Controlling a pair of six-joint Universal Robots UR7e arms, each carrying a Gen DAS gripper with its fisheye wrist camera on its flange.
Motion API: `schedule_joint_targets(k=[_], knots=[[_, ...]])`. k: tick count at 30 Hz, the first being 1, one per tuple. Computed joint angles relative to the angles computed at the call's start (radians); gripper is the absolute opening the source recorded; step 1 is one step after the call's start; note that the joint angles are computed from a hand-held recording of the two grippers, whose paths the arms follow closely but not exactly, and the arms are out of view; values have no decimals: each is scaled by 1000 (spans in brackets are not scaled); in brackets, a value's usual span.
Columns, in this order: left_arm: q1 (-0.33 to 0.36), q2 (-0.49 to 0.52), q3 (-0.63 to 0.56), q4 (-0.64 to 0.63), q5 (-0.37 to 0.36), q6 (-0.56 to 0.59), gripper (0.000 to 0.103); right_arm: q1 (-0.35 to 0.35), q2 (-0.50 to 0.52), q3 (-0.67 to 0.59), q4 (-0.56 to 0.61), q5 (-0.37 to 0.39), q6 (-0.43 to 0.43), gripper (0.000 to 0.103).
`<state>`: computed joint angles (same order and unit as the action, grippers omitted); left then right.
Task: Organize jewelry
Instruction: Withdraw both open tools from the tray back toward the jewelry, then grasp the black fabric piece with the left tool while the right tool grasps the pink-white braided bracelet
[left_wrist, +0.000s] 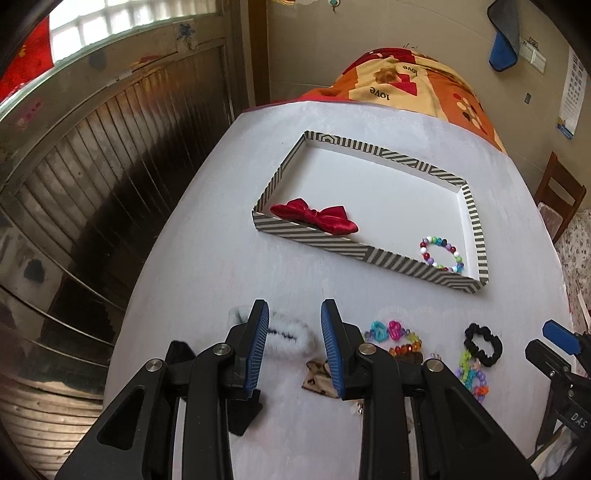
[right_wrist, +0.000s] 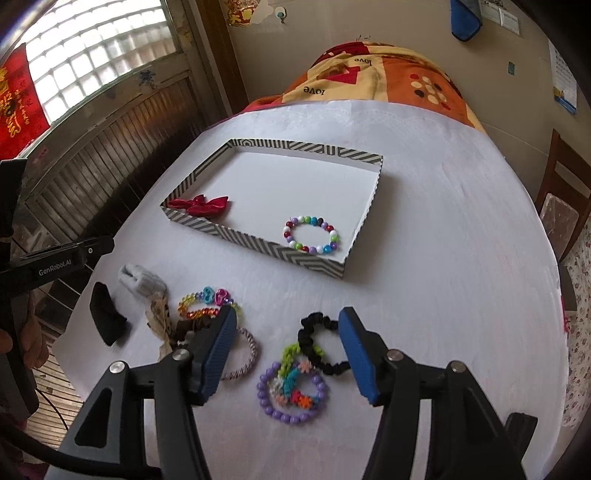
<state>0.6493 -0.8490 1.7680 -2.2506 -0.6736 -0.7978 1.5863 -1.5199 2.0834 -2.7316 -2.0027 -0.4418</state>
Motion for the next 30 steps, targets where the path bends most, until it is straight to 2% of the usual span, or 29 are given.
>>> schedule_joint_targets(k=[12,30], knots=[[-35,-21,38,28,-8,-66,11,-12,-51,45,6,15,-7,65],[-44,-14,35,63,-12,-95,11,-13,-41,34,34,20,-16,67]])
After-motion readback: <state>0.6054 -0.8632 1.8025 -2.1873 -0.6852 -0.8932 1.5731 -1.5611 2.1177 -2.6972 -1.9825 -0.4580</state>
